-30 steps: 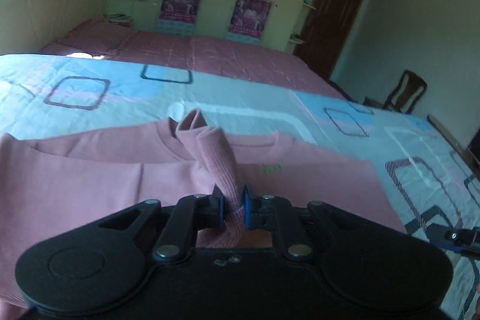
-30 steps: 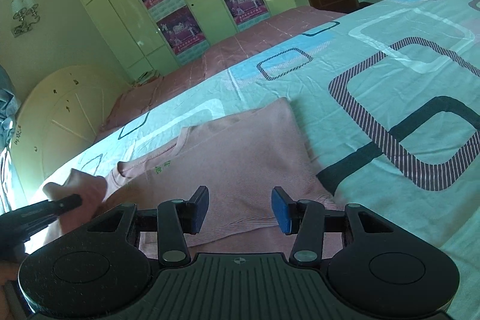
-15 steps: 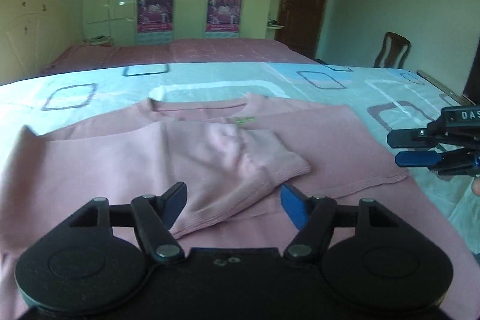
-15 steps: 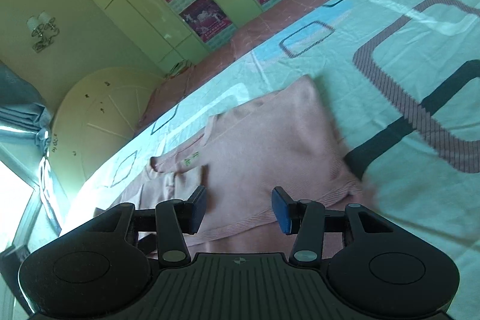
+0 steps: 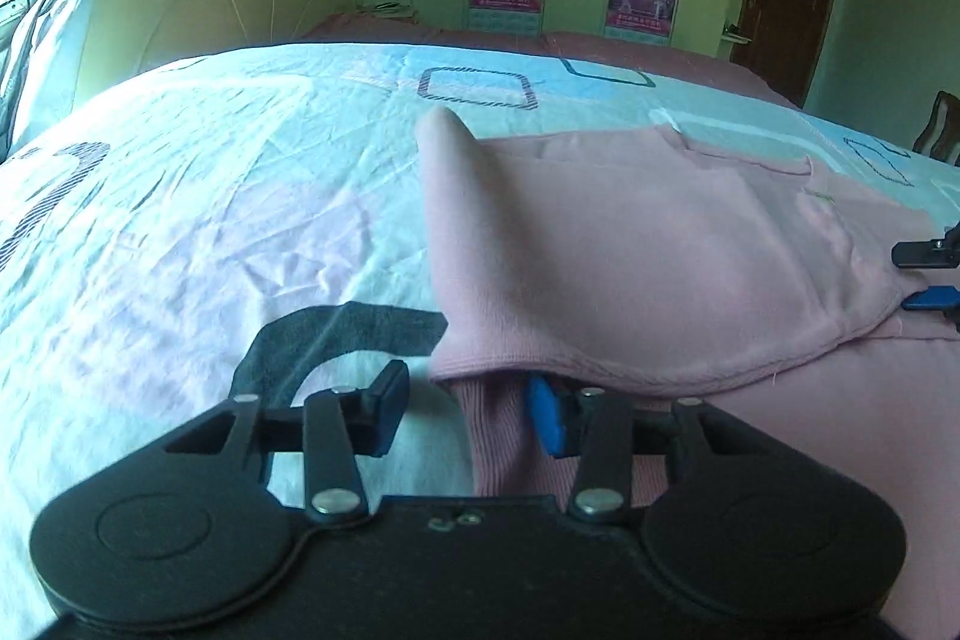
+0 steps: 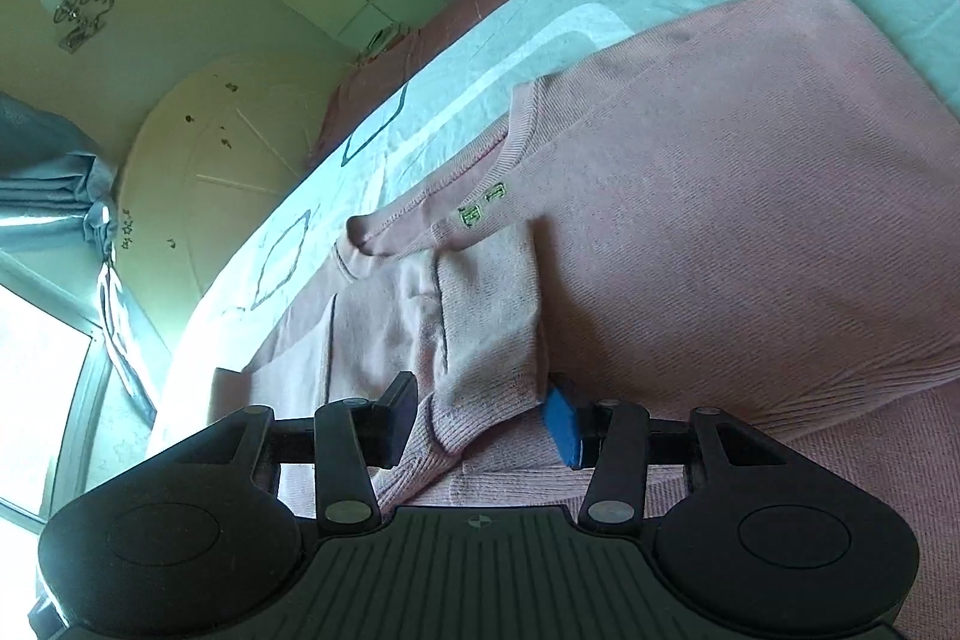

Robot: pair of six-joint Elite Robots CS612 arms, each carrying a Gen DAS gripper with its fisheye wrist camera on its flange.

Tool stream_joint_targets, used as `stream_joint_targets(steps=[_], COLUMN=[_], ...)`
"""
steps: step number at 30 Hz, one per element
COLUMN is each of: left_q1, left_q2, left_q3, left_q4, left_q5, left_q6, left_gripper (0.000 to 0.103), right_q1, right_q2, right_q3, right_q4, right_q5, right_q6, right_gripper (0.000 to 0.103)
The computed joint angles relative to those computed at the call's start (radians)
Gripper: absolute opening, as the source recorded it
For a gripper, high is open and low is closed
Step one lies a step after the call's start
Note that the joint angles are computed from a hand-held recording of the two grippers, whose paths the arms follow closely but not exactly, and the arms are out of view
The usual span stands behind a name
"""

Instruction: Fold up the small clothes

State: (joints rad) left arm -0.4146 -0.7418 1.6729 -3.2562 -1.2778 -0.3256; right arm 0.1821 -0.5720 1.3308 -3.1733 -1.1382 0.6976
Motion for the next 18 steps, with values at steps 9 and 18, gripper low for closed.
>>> stream_joint_targets(steps=[9,18], left_q1=[0.025,0.032], left_q2=[-0.004,0.002], left_q3=[0.006,-0.004], left_q4=[-0.016,0.003], left_q5=[-0.045,-0.074], left_q6=[0.042,0.075], left_gripper=[0.01,0.01], right_q1=[0.036,0.041], right_q2=[-0.049,-0.035], right_q3=[0.014,0.058], right_q4=[-0.145,-0.037], right_q5=[-0.165,-0.265], right_q6=[-0.235,-0.317], right_gripper=[0.005,0.005])
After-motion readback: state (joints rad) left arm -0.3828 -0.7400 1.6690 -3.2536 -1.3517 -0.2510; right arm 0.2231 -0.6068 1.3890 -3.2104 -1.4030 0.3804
